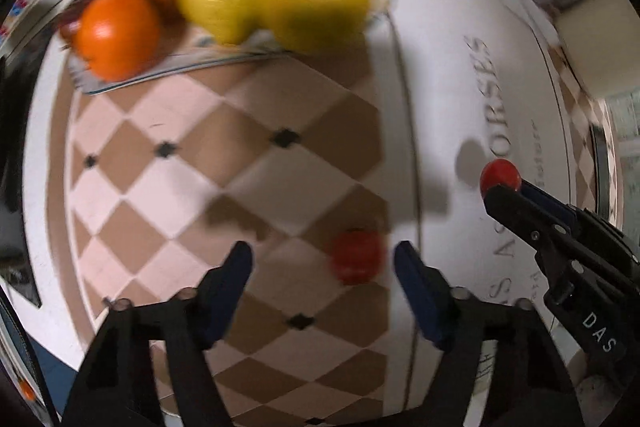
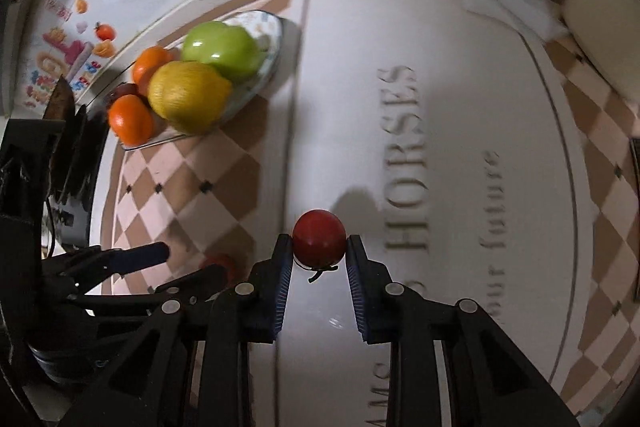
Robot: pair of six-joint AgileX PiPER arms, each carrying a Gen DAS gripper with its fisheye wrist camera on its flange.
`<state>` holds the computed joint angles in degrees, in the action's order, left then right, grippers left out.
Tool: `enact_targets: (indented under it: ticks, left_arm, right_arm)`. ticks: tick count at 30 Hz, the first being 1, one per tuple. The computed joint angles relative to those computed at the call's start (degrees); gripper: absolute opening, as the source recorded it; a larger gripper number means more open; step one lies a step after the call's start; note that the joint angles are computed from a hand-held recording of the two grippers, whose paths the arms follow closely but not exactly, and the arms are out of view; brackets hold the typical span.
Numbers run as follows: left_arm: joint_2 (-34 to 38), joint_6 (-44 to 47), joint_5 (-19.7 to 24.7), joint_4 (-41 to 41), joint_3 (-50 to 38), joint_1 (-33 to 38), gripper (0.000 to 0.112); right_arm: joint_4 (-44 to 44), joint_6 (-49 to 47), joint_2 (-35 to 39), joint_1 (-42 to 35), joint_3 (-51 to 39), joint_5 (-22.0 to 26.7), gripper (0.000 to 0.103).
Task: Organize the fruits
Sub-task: 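Grasp a red cherry tomato with the right tool while the left tool grasps another, then lower both cherry tomatoes onto the floral plate and open both tools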
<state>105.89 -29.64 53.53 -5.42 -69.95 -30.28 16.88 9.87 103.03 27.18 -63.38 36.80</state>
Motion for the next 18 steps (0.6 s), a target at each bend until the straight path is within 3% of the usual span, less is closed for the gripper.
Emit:
enact_targets:
  ticks: [5, 11, 18]
  left_arm:
    - [3.5, 1.0, 0.0, -0.4, -2.8, -2.2, 0.029]
    - [3.5, 0.2, -1.1, 0.6, -2.9, -2.7, 0.027]
    - [-1.2, -0.4, 0.8, 1.6, -4.4, 0.6, 0.027]
  right_arm:
    - [0.7, -0.5, -0.9, -1.1, 1.8, -0.8, 0.030]
    - [0.7, -1.6, -1.1, -1.2, 0.7, -0.3, 0.030]
    - [2.9, -4.0, -0.4, -1.1, -5.2, 2.4, 0.029]
